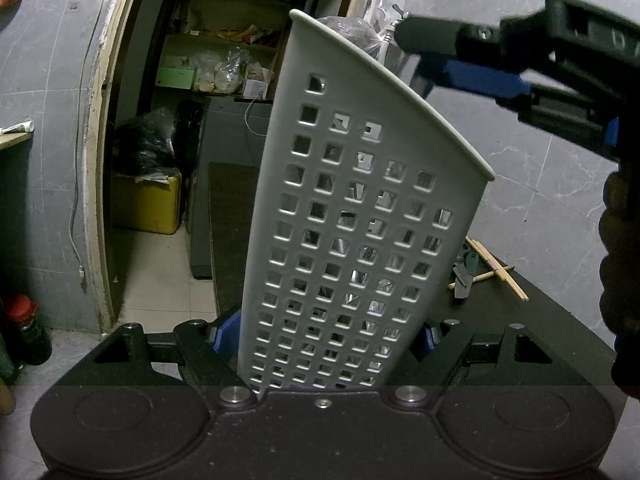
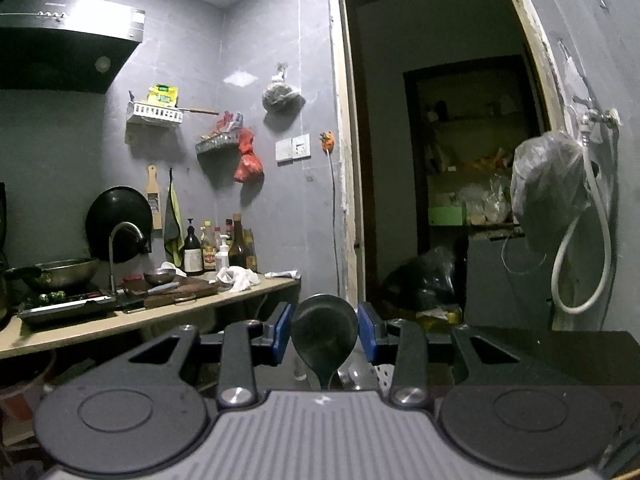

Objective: Organize utensils
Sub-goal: 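Open the right tool to drop the metal spoon into the basket, then move the open right tool down to the wooden chopsticks on the table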

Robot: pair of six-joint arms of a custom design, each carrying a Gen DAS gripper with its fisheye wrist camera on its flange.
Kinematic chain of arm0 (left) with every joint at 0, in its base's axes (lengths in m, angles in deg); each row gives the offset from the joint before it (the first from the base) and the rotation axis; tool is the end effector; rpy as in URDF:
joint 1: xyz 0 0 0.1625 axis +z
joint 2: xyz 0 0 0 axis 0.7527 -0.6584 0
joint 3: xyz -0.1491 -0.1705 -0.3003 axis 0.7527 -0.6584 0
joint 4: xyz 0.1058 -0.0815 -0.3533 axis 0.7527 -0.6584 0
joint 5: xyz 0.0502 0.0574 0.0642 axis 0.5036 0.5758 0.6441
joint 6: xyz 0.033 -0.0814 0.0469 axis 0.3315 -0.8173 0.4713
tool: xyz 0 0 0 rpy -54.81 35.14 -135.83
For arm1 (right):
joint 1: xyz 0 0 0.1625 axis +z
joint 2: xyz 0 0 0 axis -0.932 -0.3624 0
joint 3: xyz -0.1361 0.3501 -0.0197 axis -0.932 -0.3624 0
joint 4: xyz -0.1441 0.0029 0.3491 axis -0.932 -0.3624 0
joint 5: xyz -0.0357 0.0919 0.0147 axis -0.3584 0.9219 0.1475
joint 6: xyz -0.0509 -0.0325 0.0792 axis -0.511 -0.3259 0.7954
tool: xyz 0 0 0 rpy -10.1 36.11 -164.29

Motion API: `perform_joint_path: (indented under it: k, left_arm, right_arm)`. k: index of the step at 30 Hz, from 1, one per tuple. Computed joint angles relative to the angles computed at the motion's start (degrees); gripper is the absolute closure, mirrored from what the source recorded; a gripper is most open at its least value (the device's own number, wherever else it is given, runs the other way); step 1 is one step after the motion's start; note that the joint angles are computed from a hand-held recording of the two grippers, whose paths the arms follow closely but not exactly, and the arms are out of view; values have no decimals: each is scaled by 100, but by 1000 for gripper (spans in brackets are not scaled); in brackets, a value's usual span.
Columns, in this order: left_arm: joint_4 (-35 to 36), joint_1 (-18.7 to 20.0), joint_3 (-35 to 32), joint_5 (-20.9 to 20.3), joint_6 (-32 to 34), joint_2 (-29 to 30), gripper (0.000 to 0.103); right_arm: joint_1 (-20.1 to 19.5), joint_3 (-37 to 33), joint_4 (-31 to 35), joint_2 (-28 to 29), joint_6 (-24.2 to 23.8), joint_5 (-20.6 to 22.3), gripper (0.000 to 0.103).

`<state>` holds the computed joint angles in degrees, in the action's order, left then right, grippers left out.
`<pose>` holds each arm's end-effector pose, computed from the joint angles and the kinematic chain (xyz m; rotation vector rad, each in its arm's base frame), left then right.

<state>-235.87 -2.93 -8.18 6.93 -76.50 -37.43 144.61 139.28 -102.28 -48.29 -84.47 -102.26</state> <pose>-0.3316 -0.6561 -0.1286 0.2676 2.1215 -1.5029 0.0140 -0.7582 0.3321 -1.6989 2.1256 -1.0824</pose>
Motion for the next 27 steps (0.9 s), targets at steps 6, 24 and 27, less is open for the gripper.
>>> perform_joint_path:
  k: [6, 24, 27]
  left_arm:
    - [-1, 1, -3, -1, 1, 1, 21]
    - [-74, -16, 147, 38, -6, -71, 21]
    - [-91, -27, 178, 65, -7, -83, 21]
  right_arm:
    - [-19, -101, 167, 39, -5, -152, 62]
    - [-469, 409, -522, -310, 624, 431, 2]
    - [-582, 494, -874, -357, 953, 310, 0]
